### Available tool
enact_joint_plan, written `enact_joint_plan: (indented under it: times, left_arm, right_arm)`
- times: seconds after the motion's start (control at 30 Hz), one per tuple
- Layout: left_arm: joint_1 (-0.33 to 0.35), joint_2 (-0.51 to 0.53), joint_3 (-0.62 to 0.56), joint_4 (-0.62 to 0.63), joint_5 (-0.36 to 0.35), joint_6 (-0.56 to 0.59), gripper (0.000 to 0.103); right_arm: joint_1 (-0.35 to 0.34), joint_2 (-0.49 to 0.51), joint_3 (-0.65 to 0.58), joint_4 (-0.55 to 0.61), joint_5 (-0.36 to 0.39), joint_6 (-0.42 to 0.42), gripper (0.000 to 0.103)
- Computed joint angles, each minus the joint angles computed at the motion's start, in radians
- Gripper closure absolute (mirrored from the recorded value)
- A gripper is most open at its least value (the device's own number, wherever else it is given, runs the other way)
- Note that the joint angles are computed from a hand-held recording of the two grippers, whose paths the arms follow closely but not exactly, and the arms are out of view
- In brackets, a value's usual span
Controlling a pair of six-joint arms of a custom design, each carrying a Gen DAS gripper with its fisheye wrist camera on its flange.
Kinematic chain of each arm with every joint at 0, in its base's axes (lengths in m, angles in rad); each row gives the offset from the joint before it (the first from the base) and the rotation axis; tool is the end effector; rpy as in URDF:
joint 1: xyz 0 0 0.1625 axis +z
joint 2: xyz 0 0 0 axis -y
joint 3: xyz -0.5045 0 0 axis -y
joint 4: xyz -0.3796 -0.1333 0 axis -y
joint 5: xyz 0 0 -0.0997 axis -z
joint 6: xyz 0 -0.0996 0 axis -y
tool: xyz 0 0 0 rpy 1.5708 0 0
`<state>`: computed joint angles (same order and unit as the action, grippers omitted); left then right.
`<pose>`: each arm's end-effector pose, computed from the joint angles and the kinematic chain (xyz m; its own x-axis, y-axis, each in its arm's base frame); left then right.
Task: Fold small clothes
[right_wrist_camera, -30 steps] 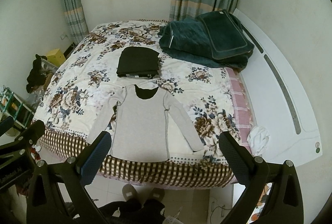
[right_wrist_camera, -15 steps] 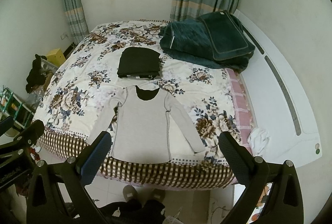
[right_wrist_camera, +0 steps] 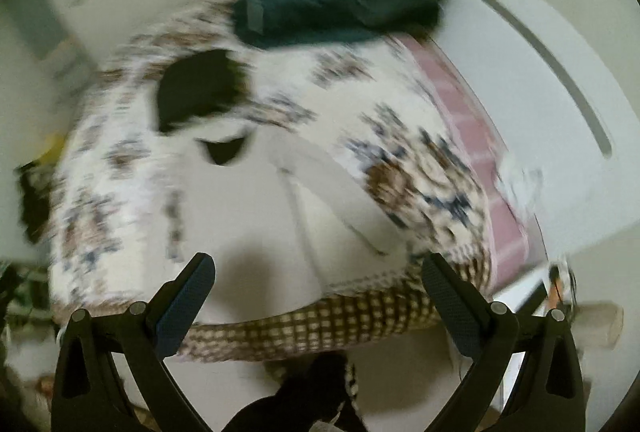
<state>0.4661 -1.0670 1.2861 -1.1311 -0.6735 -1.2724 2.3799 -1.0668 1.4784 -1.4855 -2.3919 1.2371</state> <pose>-0.4901 -0.4829 0.4117 -0.6319 -0.1126 -0.7668 0.3483 0.8426 -0.4108 0.5098 -0.4027 0.3452 -0.6724 0.3328 0.6611 -0.0026 0.8921 -0.4518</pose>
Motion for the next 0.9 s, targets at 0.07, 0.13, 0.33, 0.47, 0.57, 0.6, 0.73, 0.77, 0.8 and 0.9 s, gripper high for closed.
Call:
enact_joint_plan:
  times: [0.07, 0.13, 0.33, 0.47, 0.57, 0.6, 0.73, 0.77, 0.8, 0.9]
  left_arm:
    - [0.049, 0.021, 0.042, -0.025, -0.013, 0.005, 0.0]
    - [0.088, 0.037, 0.083, -0.066, -0.024, 0.001, 0.0]
    - [0.185, 0.106, 0.188, -0.071, -0.004, -0.066, 0.0]
    - [0.259, 0.139, 0.264, -0.133, -0.059, -0.066, 0.0]
    - [0.301, 0.164, 0.305, -0.163, -0.092, -0.07, 0.0]
    - [0.315, 0.169, 0.323, -0.184, -0.103, -0.073, 0.0]
    - [0.344, 0.168, 0.382, -0.255, -0.115, -0.072, 0.0]
    - [0.351, 0.166, 0.392, -0.26, -0.118, -0.072, 0.0]
    - [0.357, 0.165, 0.396, -0.269, -0.122, -0.067, 0.0]
    - [0.36, 0.153, 0.404, -0.283, -0.119, -0.045, 0.0]
  right_arm:
    - [-0.108, -0.062, 0.137, -0.1, 0.018, -0.003, 0.0]
    - [-0.202, -0.107, 0.25, -0.21, 0.037, -0.028, 0.0]
    - [-0.584, -0.215, 0.606, -0.705, 0.128, -0.196, 0.002]
    - [-0.814, -0.212, 0.776, -1.031, 0.237, -0.264, 0.016]
    - [-0.951, -0.155, 0.872, -1.257, 0.317, -0.282, 0.016]
    - [-0.978, -0.136, 0.894, -1.331, 0.345, -0.302, 0.016]
    - [-0.99, -0.043, 0.953, -1.604, 0.344, -0.364, 0.035]
    - [-0.968, -0.025, 0.945, -1.602, 0.309, -0.349, 0.059]
    - [-0.948, -0.01, 0.937, -1.604, 0.295, -0.347, 0.075]
    - [-0.858, 0.014, 0.889, -1.553, 0.233, -0.351, 0.096]
